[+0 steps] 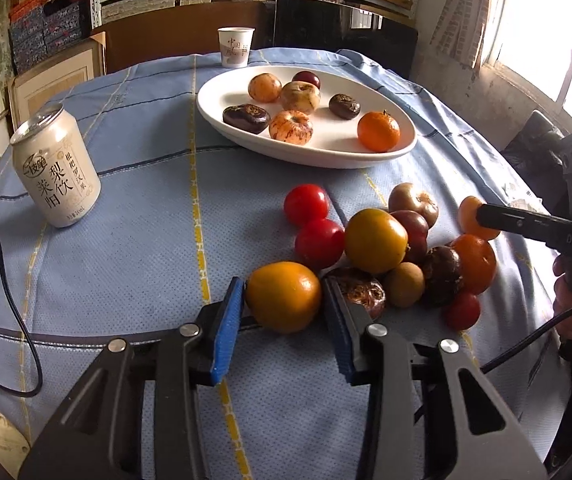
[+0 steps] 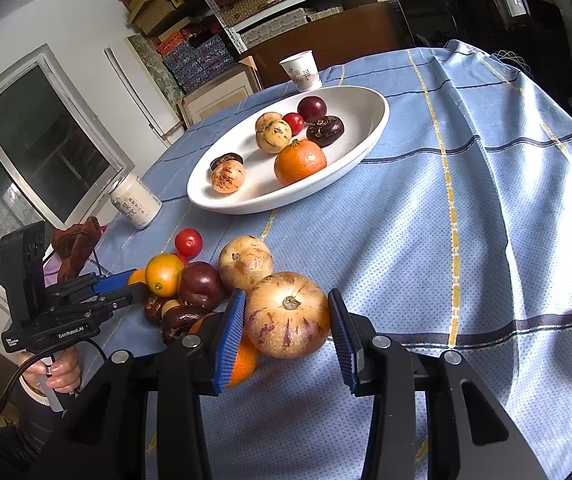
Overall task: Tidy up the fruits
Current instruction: 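Carry both fruits onto the white plate and open both tools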
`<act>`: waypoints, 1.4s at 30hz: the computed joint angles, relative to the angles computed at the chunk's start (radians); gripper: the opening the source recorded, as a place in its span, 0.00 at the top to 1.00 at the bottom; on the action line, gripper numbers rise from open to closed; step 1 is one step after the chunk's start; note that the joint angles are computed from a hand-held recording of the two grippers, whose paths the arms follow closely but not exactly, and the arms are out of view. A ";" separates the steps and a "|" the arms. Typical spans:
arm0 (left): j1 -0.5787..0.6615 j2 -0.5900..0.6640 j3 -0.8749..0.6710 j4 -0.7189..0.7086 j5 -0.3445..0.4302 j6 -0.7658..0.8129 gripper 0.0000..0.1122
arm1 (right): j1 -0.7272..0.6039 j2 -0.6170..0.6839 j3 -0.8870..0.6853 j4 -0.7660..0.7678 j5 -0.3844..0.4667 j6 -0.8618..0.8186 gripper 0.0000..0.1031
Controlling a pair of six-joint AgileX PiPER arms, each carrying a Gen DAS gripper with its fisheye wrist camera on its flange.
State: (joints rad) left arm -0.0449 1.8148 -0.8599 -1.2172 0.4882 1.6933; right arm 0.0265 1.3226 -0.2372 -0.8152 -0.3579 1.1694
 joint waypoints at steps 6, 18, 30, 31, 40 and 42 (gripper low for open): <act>-0.009 -0.010 0.013 -0.025 -0.024 0.022 0.65 | -0.009 -0.004 0.002 -0.011 -0.003 0.000 0.59; 0.021 -0.050 0.015 -0.068 0.012 0.041 0.65 | -0.028 -0.060 0.002 0.038 -0.040 -0.052 0.59; -0.142 0.027 -0.337 0.206 -0.011 -0.406 0.65 | 0.082 0.126 -0.306 0.341 0.075 -0.319 0.59; -0.163 0.050 -0.371 0.248 -0.035 -0.457 0.65 | 0.081 0.165 -0.334 0.321 0.079 -0.303 0.59; -0.217 0.240 -0.645 0.567 -0.022 -0.880 0.27 | 0.090 0.243 -0.399 0.273 0.101 -0.297 0.45; -0.204 0.163 -0.530 0.437 -0.108 -0.729 0.26 | 0.095 0.181 -0.355 0.258 0.102 -0.305 0.45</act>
